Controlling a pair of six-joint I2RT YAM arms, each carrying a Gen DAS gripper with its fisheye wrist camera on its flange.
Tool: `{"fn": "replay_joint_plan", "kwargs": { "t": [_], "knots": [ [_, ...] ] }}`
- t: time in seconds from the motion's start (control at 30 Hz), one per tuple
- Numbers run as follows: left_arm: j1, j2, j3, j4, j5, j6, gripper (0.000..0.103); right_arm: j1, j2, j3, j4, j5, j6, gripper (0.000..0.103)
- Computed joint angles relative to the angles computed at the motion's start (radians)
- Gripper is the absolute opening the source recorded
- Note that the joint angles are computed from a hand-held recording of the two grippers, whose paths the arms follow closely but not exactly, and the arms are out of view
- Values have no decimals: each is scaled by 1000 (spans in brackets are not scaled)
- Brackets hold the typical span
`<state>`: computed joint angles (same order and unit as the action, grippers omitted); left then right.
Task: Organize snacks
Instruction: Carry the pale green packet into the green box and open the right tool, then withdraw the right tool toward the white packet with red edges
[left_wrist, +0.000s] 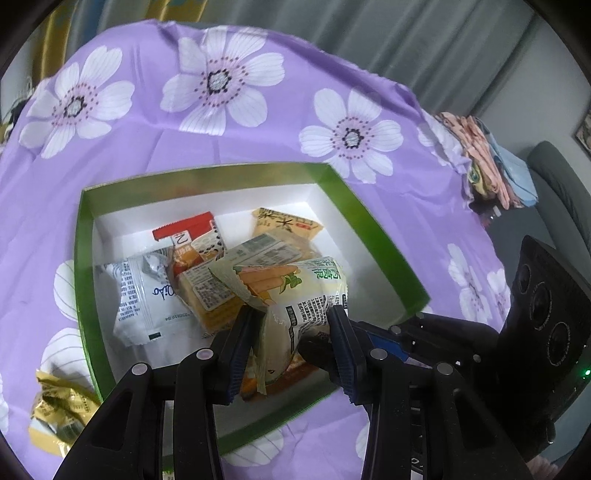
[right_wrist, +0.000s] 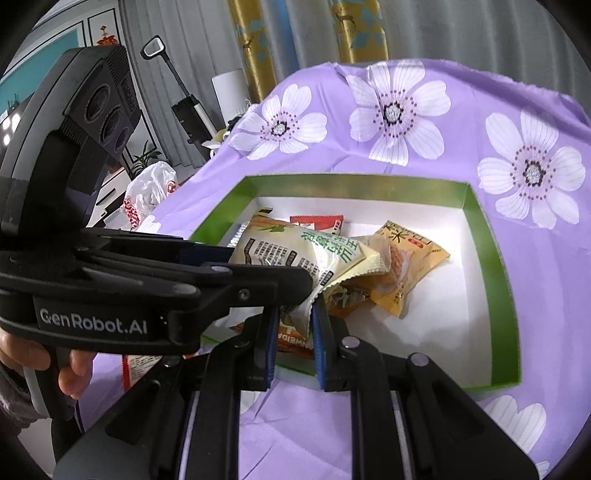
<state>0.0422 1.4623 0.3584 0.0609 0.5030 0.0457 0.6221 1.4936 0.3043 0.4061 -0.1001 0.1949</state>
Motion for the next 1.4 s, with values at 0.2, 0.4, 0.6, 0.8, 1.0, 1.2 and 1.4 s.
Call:
{"fn": "replay_joint_plan", "kwargs": {
  "t": [0.2,0.4,0.6,0.8,1.0,1.2,1.4],
  "knots": [
    [13,62,18,40,-5,-13,41,-12,77,45,16,-14,3,18],
    [19,80,24,45,-11,-13,41,-7,92,69,-8,-9,8,21],
    [12,77,25,39,-20,-21,41,-9,93,73,-16,-10,19,22],
    [0,71,21,43,-51,-30,47,-11,93,74,-23,4,34,29],
    [-5,46,6,44,-87,-42,63,-8,53,44,-18,37,58,46],
    [3,-22,-9,11,-95,-55,78,-14,-43,1,-42,75,75,65],
    [10,-147,-36,-52,-113,-59,89,-29,-188,-60,-93,94,120,74]
  ]
}}
